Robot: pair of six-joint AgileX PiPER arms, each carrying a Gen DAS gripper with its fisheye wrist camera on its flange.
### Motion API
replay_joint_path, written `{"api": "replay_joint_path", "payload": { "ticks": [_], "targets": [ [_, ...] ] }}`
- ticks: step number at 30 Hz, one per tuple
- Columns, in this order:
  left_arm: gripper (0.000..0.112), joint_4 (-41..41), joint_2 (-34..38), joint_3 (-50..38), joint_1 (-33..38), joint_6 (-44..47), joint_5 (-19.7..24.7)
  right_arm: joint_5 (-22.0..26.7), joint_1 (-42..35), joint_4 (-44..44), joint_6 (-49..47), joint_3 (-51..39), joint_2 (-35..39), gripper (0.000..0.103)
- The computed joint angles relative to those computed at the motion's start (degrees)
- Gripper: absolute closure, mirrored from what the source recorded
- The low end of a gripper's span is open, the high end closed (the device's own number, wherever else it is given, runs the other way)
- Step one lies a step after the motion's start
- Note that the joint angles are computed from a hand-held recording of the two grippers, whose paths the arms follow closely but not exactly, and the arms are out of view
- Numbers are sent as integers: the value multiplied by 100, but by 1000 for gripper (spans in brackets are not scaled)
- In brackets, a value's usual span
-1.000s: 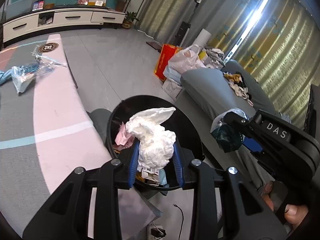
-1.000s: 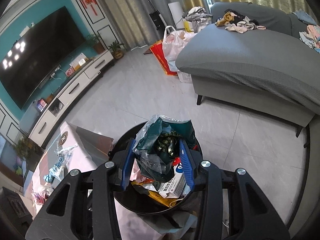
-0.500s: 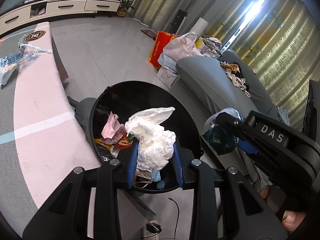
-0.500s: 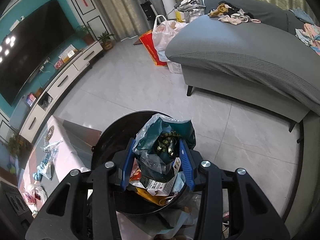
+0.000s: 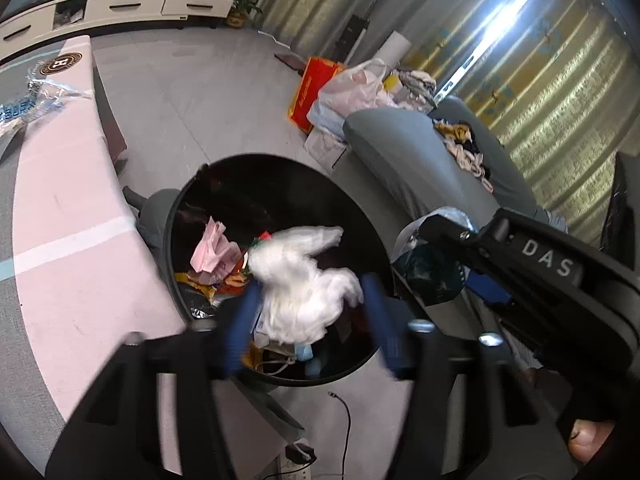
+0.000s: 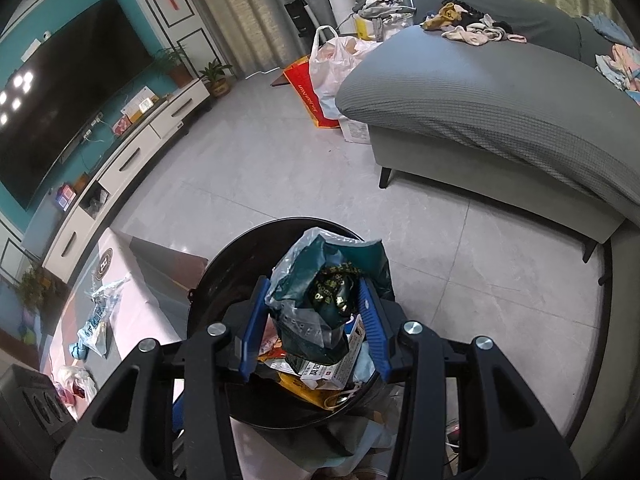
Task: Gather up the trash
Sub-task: 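Open both tools to drop the tissue and green bag into the bin, then move both tools back to the trash on the rug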
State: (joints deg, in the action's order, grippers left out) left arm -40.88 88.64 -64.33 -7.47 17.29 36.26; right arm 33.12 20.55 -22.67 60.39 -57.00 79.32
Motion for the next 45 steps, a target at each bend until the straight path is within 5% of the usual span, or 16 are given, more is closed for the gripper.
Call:
{"api": "replay_joint_path", "payload": {
  "ticks": [7,12,18,24,30,33,38,45],
  "targets": [
    [23,-405,-493,229,571,289,233,-135,-1,203,-99,-17,-102,27],
    [14,-530,-1219,529,1732,448,626,-29,352,-450,490,-30,-292,21],
    [13,223,-1765,225,3726,475,1709,432,1015,-1174,1018,-333,-303,18],
    [13,323,-1424,-642,6205,1148,2719,849,1899,-1951,1452,-705,-203,14],
    [13,-138,-539,-1230,8234,1935,2715,1096,2803,-2402,1339,-1272,210,14],
    [13,-192,-88,-1430,8515,1862,2501,1238,3276,-2773,1458,-1602,541,14],
    [13,-284,804,-2058,8611,1654,2914,1040,3783,-2875,1174,-2184,1119,14],
    [15,-417,1554,-2266,8453,1454,2992,842,4023,-601,-1650,-4779,2944,9]
  ]
}}
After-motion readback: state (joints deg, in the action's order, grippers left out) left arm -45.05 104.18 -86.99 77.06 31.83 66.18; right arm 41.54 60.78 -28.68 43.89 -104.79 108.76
